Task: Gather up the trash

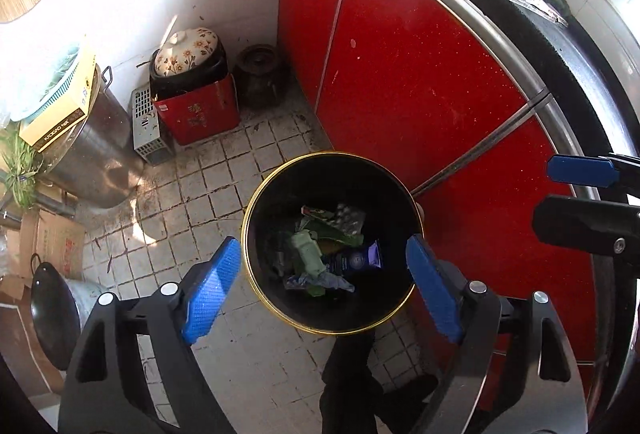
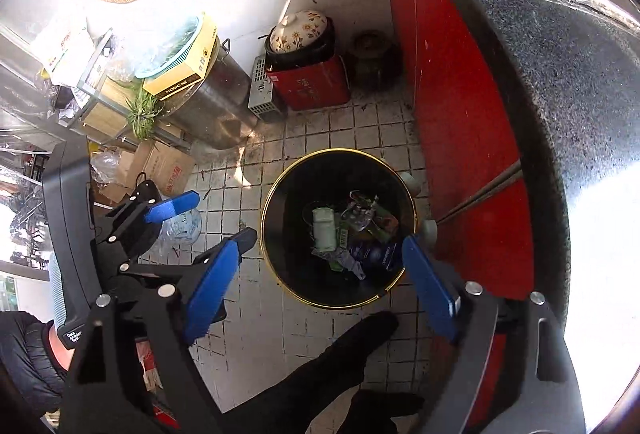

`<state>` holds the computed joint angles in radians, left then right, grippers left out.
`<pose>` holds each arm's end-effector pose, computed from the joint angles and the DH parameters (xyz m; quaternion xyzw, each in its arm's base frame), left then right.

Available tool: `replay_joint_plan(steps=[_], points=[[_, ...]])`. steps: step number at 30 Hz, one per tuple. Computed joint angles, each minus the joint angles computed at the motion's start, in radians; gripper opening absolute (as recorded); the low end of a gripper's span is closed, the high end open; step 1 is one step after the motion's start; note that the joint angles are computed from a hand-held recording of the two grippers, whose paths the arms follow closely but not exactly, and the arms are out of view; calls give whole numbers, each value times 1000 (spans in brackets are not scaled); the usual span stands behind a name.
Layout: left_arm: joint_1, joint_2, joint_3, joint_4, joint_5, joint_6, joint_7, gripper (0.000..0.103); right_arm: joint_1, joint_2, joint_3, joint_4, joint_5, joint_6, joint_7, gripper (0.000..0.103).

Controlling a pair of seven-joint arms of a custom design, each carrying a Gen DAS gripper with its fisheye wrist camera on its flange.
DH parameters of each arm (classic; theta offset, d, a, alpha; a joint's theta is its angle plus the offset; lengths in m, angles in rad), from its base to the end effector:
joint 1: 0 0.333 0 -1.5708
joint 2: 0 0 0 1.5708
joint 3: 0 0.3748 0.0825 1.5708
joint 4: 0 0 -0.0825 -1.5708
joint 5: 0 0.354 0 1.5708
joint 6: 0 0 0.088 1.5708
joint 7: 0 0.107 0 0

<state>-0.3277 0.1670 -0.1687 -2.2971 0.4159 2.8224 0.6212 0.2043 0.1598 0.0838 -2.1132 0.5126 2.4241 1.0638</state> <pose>0.4722 -0.2753 0.3946 -0.7233 0.6618 -0.1722 0.0966 0.5446 0.1614 0.4324 -0.8241 0.5298 0.0607 0.1911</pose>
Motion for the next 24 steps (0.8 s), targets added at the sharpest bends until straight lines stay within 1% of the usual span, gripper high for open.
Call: replay_joint_plan(steps=[2, 7, 10, 11, 12, 13, 15, 16, 17, 20, 22, 24], points=[[7, -8, -7, -8, -20, 11, 14, 82, -6, -14, -2, -6, 7, -3, -14, 81], [-8, -39, -9, 12, 19, -37, -6, 82, -15, -60, -13, -15, 36, -18, -34, 81], [-11, -68, -31, 49, 16, -98, 5, 82, -25, -114, -31, -24, 53, -41, -44, 81], [-15, -78, -39, 74, 22, -134, 11, 83, -33, -142, -43, -30, 53, -56, -48, 81], [-19, -85, -49, 103, 24, -174, 18, 89, -38, -168, -53, -33, 58, -71, -49, 82], [-23, -92, -59, 132, 24, -202, 27, 90, -46, -203, -67, -44, 66, -81, -52, 82], [-31, -99, -77, 189, 27, -219, 49, 91, -68, -284, -99, -73, 39, -82, -31, 86], [-38, -95, -86, 225, 28, -227, 68, 93, -80, -327, -113, -95, 18, -68, -15, 86], [-47, -83, -95, 267, 35, -234, 92, 95, -95, -374, -127, -120, -10, -51, 3, 87], [-92, -17, -116, 414, 78, -254, 171, 96, -167, -518, -155, -206, -145, 15, 93, 89], [-133, 53, -127, 536, 71, -281, 239, 96, -238, -603, -171, -254, -248, 35, 177, 89], [-168, 136, -148, 678, 19, -303, 357, 96, -322, -679, -188, -290, -341, 29, 271, 89]])
